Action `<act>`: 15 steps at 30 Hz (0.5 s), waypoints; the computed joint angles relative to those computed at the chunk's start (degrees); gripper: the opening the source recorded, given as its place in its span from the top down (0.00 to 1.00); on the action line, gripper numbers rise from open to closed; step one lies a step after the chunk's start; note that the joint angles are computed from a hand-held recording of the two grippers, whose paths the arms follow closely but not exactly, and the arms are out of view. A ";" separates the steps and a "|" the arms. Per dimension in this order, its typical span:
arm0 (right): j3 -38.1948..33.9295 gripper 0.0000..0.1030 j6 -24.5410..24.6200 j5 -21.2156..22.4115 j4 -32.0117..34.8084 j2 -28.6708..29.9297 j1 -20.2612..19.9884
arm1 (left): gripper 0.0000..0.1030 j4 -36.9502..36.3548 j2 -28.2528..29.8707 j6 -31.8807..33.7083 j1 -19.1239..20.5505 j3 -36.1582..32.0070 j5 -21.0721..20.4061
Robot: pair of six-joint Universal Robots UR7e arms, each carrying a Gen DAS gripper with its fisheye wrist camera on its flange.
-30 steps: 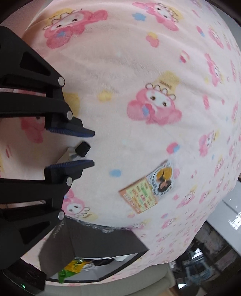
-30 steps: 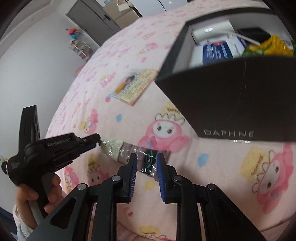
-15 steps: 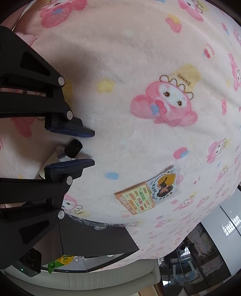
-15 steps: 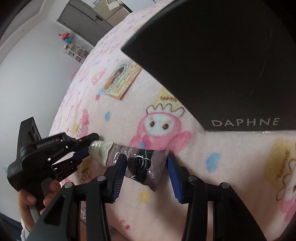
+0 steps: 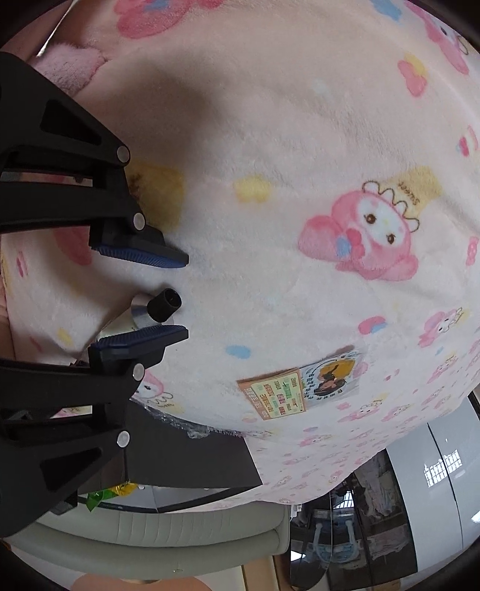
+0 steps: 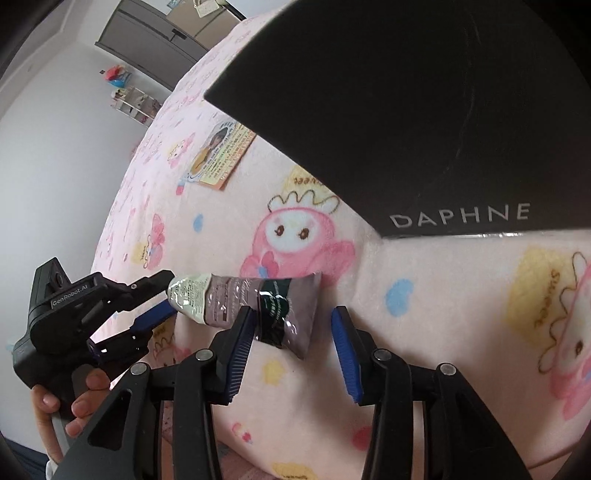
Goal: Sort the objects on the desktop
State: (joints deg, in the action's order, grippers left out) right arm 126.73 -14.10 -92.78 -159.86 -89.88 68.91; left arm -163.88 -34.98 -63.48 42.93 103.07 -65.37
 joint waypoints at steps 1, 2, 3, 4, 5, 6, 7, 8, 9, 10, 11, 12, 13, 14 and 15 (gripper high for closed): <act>0.13 0.60 -0.39 0.73 -1.25 0.36 -0.11 | 0.69 -0.22 0.22 0.16 0.10 -0.15 0.07; 0.06 0.60 -0.59 1.35 -2.14 0.85 -0.24 | 0.69 -0.14 0.49 0.40 0.26 -0.50 -0.03; -0.02 0.60 -0.60 2.02 -2.80 1.23 -0.48 | 0.70 -0.38 0.73 0.67 0.35 -0.72 -0.22; -0.11 0.60 -0.52 2.66 -3.01 1.42 -0.76 | 0.70 -0.80 0.82 1.02 0.34 -0.70 -0.33; -0.21 0.60 -0.54 3.19 -2.78 1.44 -0.99 | 0.70 -1.27 0.80 1.61 0.29 -0.58 -0.61; -0.17 0.60 -0.58 3.65 -2.65 1.29 -1.16 | 0.73 -2.19 0.72 2.28 0.21 -0.29 -0.98; 0.01 0.62 -0.76 3.59 -2.77 1.04 -1.07 | 0.73 -2.91 0.70 3.07 0.30 -0.15 -1.87; 0.18 0.63 -1.15 3.64 -2.69 0.71 -0.97 | 0.73 -2.87 0.70 3.35 0.07 -0.11 -1.78; 0.34 0.63 -1.16 3.51 -2.58 0.31 -0.84 | 0.73 -2.83 0.67 3.50 -0.05 -0.06 -1.81; 0.41 0.63 -1.01 3.40 -2.26 -0.07 -0.74 | 0.73 -3.05 0.62 3.37 -0.03 0.10 -2.25; 0.47 0.64 -0.80 3.39 -1.68 -0.56 -0.73 | 0.73 -3.34 0.57 3.01 0.15 0.33 -3.04; 0.52 0.64 -0.59 3.32 -1.32 -0.89 -0.77 | 0.72 -3.80 0.61 2.44 0.45 0.53 -4.12; -0.19 0.63 -0.21 3.05 -0.99 -0.30 -0.76 | 0.70 -4.59 0.71 1.82 0.73 0.80 -5.15; -0.36 0.63 0.40 2.32 -0.38 -0.29 -0.67 | 0.68 -5.16 0.81 1.36 0.97 0.97 -5.96; -0.74 0.62 1.20 1.25 0.57 0.00 -0.48 | 0.67 -5.45 0.85 1.07 1.05 1.12 -6.32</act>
State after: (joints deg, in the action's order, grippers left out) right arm 126.00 -12.90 -91.53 -159.29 -89.88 68.43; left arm -169.33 -34.13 -62.41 43.98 104.20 -71.69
